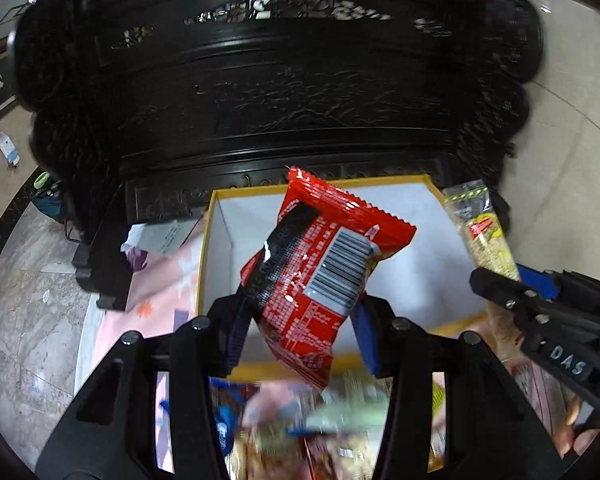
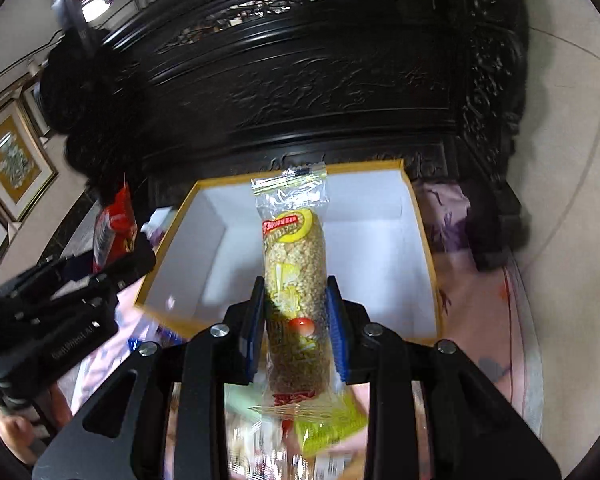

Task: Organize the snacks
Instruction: 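Carry both snacks into the yellow box and open both tools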

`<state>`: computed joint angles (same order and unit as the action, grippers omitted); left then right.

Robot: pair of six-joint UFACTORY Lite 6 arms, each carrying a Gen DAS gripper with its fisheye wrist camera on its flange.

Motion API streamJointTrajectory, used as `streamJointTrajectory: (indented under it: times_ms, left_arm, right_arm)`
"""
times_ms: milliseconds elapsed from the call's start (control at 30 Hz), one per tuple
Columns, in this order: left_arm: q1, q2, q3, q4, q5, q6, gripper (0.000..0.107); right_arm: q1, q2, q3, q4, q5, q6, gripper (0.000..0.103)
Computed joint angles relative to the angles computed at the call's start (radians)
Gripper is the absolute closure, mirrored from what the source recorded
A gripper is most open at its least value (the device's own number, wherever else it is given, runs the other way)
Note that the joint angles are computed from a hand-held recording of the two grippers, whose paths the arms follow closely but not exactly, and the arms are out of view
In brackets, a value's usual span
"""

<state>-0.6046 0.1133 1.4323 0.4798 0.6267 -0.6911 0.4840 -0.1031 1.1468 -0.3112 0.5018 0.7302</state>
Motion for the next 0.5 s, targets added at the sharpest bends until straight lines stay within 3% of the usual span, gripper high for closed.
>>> streamJointTrajectory:
  times_ms: [67,100,133,167,267,367,433,500]
  left_arm:
    - [0.044,0.077,0.052,-0.044,-0.032,0.049,0.055]
    - [0.061,0.121,0.090,-0.043,-0.038,0.050,0.036]
    - [0.070,0.138,0.097,-0.025,-0.044,0.033,0.015]
    - [0.079,0.143,0.089,0.000,-0.058,0.009,0.010]
    - [0.106,0.138,0.072,-0.039,-0.088,0.044,0.010]
    - [0.124,0.044,-0.042,-0.098,-0.114,0.090,0.010]
    - [0.096,-0.096,-0.198,-0.094,-0.122,0.082,0.010]
    - [0.040,-0.279,-0.397,-0.026,-0.113,0.018,0.010]
  right_arm:
    - [-0.032,0.084,0.070,-0.006,-0.019,-0.004,0.073]
    - [-0.041,0.121,0.098,-0.022,-0.018,0.006,0.068]
    - [-0.047,0.163,0.138,-0.046,0.003,0.025,0.052]
    - [-0.059,0.183,0.157,-0.041,0.010,0.018,0.044]
    - [-0.084,0.161,0.146,0.019,0.011,-0.053,0.040]
    - [-0.057,0.007,0.027,0.060,0.036,-0.084,0.040]
    - [0.006,-0.167,-0.122,0.073,0.055,-0.069,0.039]
    - [0.145,-0.314,-0.255,-0.060,0.113,0.096,0.038]
